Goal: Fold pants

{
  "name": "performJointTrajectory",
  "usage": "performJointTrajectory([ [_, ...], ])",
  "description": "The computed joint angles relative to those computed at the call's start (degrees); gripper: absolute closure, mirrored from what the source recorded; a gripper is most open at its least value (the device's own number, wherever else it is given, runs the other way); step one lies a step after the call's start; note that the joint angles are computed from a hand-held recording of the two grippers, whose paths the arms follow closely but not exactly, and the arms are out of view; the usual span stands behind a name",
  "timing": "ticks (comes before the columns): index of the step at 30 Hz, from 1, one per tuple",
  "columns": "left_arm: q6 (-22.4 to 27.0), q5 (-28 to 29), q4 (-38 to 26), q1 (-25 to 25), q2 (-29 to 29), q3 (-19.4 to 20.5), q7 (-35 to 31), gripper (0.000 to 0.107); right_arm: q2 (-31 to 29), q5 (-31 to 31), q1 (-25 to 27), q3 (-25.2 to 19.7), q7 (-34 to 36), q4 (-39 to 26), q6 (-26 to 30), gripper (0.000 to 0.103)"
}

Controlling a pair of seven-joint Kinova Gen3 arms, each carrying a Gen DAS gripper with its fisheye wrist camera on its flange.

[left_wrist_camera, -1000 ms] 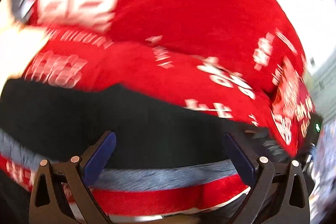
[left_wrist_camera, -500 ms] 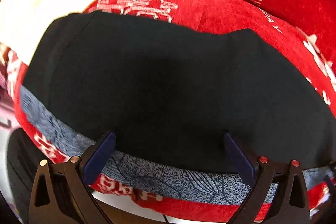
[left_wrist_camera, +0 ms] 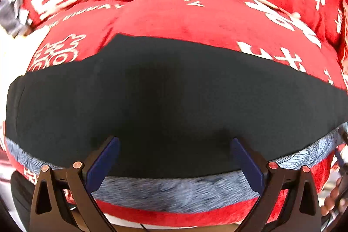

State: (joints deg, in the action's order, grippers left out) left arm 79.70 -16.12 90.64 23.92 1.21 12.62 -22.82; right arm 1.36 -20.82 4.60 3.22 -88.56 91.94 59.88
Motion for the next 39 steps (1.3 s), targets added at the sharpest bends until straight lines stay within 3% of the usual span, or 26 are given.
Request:
performJointTrajectory([
  [4,-2.6,1.5,-1.0,-1.5,2.8,-1.5,-0.4,0.005,1.5,2.2,-2.6,-2.0,0.9,-1.5,-3.3,0.005],
  [10,-2.8,0.4,-4.7,0.1,5.4,-2.0,2.1,0.005,2.3,6.4,-5.9,-3.8,0.2,-1.0,-10.5,0.006],
  [11,-2.9,0.6,-5.7,0.4,6.2,-2.0,1.6,0.005,2.4,8.0,-6.9,-3.7,-0.5,-1.8,-10.0,0.010],
  [13,-2.4,0.2,-7.7,1.0,8.1,-1.6,1.1,0.005,1.9,8.9,-6.7,-4.5,-0.2,-2.9,-8.2,0.051],
  [14,-0.8,-0.6,-9.3,2.3,9.8,-2.2,1.0,0.005,1.3,10.1,-7.5,-4.2,-0.8,-3.0,-8.1,0.056],
  [15,1.3,-1.8,-11.1,3.9,11.8,-3.1,1.1,0.004,1.0,11.6,-8.0,-4.4,-1.7,-3.1,-8.4,0.068],
  [18,3.9,-2.4,-14.2,4.9,14.1,-3.8,0.5,0.004,-0.8,12.4,-8.8,-4.6,-0.8,-3.3,-8.5,0.077],
  [22,4.4,1.1,-15.4,3.5,14.3,-4.9,-3.7,0.004,-5.6,17.8,-12.1,-7.3,-1.3,-3.1,-9.5,0.080],
  [27,-1.7,8.5,-9.6,-1.7,7.2,-5.6,-8.2,0.007,-10.0,22.7,-17.6,-12.0,-0.6,-2.8,-10.0,0.080],
  [30,-3.8,7.3,-5.2,-3.4,1.6,-5.7,-8.1,0.007,-11.3,25.3,-20.8,-15.3,-0.6,-2.0,-10.2,0.080],
  [36,-6.0,9.3,5.5,-11.0,-10.1,-7.4,-9.6,0.007,-8.8,31.8,-27.1,-21.8,-5.8,1.7,-10.0,0.080],
  [39,-6.2,11.1,10.1,-14.1,-13.2,-8.5,-12.0,0.007,-5.5,36.1,-31.0,-24.1,-9.3,3.5,-8.3,0.080],
])
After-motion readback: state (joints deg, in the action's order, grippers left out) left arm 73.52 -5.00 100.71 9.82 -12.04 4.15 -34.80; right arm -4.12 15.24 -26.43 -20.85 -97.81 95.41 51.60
